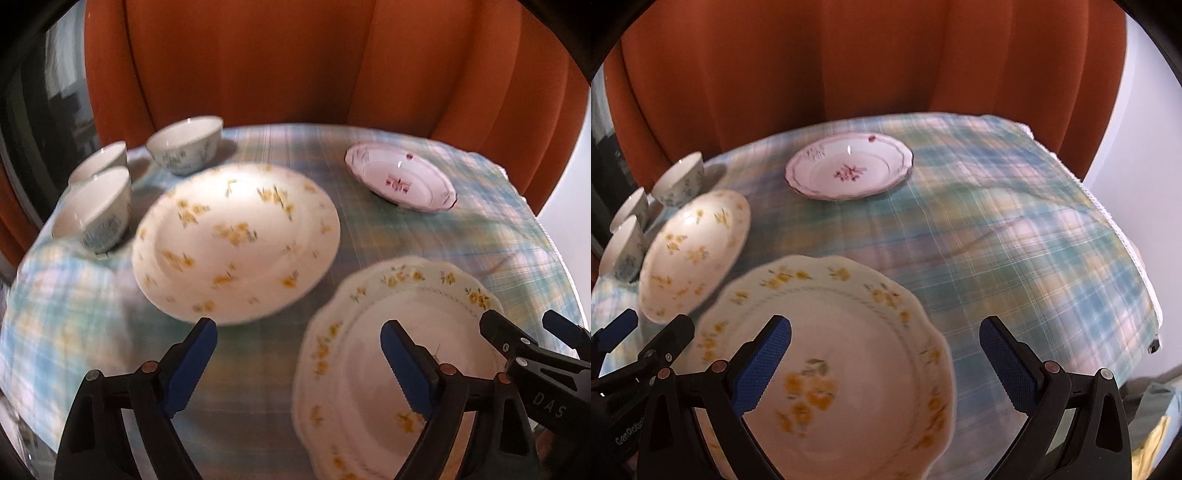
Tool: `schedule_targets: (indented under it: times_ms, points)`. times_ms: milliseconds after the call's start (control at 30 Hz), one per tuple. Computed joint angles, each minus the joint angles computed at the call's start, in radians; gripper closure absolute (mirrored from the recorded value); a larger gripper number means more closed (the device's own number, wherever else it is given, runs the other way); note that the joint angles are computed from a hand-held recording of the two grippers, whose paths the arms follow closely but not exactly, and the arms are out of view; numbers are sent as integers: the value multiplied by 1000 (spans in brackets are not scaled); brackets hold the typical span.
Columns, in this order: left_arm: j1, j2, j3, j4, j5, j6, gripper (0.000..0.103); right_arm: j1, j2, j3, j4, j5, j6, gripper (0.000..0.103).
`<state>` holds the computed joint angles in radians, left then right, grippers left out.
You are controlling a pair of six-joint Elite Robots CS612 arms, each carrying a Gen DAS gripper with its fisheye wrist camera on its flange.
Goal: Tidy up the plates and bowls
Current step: 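Grasp the rim of the scalloped yellow-flowered plate with both grippers, then lift the scalloped plate with both grippers and carry it toward the bowls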
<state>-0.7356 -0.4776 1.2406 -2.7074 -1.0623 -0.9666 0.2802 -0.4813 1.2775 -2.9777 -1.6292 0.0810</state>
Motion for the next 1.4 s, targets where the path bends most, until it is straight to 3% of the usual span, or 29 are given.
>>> schedule_targets:
  times_ms: [133, 333, 533, 633, 700, 1033, 1400]
  points:
    - [-2, 20, -44, 87, -34, -60, 18, -18, 14, -18, 50, 50, -56, 2]
    - [-2, 44, -90, 154, -115, -77, 25, -34, 37, -50, 126, 111, -122, 15]
    - [-8, 55, -121, 226, -103, -110, 27, -43, 50, -72, 183, 166, -160, 28]
    - [-10, 62, -145, 280, -88, -170, 27, -44, 53, -73, 172, 173, -166, 30]
    - [-10, 62, -148, 290, -91, -183, 27, -45, 54, -76, 172, 189, -171, 38]
    - [3, 55, -138, 257, -164, -149, 27, -35, 49, -86, 204, 145, -145, 38]
    - [2, -1, -21, 117, -120, -27, 27, -6, 21, -43, 152, 84, -58, 38]
